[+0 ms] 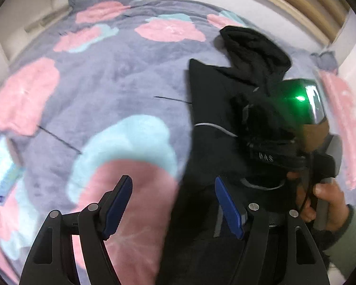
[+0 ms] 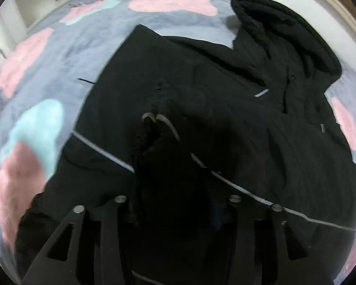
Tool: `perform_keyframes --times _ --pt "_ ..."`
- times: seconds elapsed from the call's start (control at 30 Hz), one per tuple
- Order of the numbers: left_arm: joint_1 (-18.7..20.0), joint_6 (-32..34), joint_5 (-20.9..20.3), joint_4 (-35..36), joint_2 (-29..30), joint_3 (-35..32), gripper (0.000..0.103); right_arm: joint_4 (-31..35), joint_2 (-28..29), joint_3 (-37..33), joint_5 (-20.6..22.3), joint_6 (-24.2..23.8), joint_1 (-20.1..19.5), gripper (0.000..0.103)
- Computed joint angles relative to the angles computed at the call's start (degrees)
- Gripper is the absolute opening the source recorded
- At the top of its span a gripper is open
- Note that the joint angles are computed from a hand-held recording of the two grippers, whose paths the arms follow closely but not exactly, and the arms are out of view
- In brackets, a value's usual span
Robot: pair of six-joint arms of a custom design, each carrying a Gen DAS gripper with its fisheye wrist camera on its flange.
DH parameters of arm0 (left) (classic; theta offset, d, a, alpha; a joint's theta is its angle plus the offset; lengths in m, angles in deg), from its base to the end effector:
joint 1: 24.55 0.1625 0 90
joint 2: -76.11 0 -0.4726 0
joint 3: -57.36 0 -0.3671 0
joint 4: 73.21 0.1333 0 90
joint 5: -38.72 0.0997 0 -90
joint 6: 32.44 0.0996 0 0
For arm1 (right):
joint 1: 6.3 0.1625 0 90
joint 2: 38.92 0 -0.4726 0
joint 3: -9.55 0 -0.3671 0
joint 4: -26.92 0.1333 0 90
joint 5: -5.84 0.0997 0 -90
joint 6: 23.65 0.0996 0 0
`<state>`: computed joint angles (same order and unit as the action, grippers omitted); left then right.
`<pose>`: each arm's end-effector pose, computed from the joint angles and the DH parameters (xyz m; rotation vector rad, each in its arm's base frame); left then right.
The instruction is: Fold large clothes
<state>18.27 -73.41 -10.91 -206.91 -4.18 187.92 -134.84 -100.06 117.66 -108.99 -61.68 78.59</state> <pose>-0.1624 -0.4202 0.2592 0.1886 2.4997 -0.5376 0.0370 -0.6128 0.2678 0.6084 -2.4974 0.3170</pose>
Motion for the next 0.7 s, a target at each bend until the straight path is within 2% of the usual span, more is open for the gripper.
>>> perform_keyframes --times 0.03,0.1,0.2,0.23,0.27,0.43,0.5,0.53,0.57,0.6,0.67,0.7 --pt "0.8 1.6 -1.6 -2.7 0.3 -0.2 0.073 4.5 -2.0 -0.5 3.8 1.4 -0.7 0.058" --pt "1.5 4.8 -4.8 -8.3 1.9 -0.6 0.073 10.8 -8.1 0.0 11.8 1.2 -2.6 0.058" --pt "3.2 9.5 -10.1 -16.2 6.1 -2.3 0.073 9.4 -14.6 3.7 16.7 0.6 -4.2 0.075" --pt "4.4 10.9 -12.2 -18.4 7.8 -3.2 0.073 8.6 -16.6 4.4 17.4 0.5 -5.3 0.084" --pt "5.7 11.6 -14.3 -20.4 10.2 -4.4 0.073 8.0 -18.7 5.2 17.8 0.7 -6.9 0.086" --pt "11.1 10.8 -19.3 -22.0 20.5 -10.9 0.073 9.9 -22.5 5.4 17.0 4.0 -14.6 0.086" --pt "13.6 9.2 -24.2 -22.1 23.7 -13.1 0.073 10.8 -23.3 5.4 16.4 5.7 -18.1 0.086" --pt "14.3 8.2 -25.3 -22.8 24.8 -13.5 0.073 10.5 -22.7 5.3 15.7 6.7 -18.7 0.086" --pt "14.4 7.4 -23.9 -23.1 25.9 -14.1 0.064 10.2 -22.1 5.0 15.0 7.5 -19.1 0.086" --pt "13.8 7.0 -21.9 -22.9 26.4 -14.3 0.026 9.9 -22.1 5.1 14.4 7.9 -19.8 0.086" --pt "12.9 6.2 -19.9 -21.9 26.7 -14.8 0.021 8.8 -23.0 6.1 13.3 7.9 -20.1 0.086" --pt "11.8 6.7 -18.5 -23.8 26.0 -13.8 0.019 8.1 -23.1 5.9 12.8 7.6 -20.2 0.086"
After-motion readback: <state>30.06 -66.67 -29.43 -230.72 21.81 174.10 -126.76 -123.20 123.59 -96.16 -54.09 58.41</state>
